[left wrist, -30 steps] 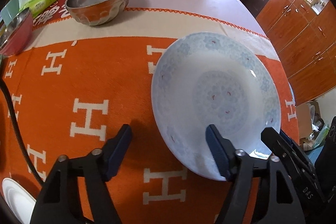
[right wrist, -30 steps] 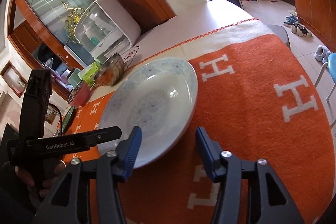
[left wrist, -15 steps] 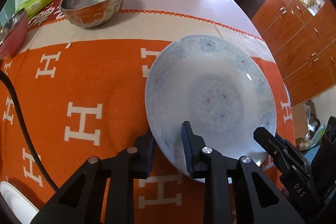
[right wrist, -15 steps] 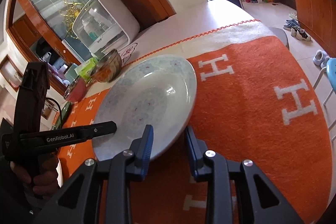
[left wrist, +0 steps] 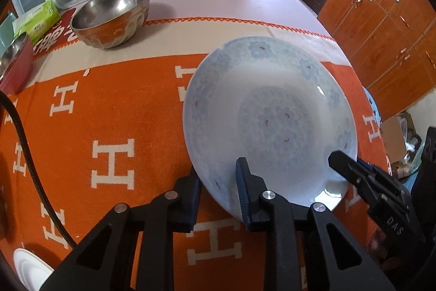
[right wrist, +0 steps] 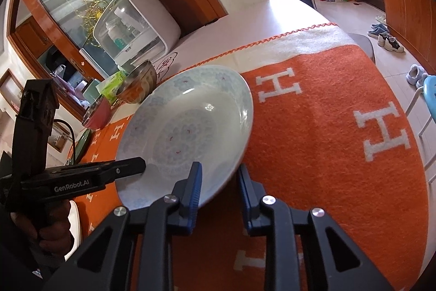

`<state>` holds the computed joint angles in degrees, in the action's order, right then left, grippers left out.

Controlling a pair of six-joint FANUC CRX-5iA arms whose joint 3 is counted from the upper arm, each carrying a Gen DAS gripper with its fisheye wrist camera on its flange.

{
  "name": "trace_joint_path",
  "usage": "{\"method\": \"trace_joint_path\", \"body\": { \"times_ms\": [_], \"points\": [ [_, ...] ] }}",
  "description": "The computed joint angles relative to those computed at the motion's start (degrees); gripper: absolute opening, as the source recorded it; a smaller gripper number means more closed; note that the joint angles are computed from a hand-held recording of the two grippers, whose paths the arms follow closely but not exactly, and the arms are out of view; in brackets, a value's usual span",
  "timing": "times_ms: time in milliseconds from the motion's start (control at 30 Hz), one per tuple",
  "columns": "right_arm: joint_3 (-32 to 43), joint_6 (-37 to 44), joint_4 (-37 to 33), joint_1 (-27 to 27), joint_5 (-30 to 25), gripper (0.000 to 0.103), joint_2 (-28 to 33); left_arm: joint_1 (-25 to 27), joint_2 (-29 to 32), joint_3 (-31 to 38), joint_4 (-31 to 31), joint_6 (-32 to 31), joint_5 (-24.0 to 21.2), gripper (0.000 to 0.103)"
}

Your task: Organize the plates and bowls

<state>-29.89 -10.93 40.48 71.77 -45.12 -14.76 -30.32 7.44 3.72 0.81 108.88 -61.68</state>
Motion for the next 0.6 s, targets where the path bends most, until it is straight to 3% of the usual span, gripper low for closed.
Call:
{"method": "trace_joint_path", "body": {
  "times_ms": [600],
  "points": [
    [-0.03, 2.53, -2.91, 0.48, -0.45, 0.017, -1.87, -1.83, -2.87, -0.32, -1.16, -1.70, -0.35, 0.023]
  ]
}}
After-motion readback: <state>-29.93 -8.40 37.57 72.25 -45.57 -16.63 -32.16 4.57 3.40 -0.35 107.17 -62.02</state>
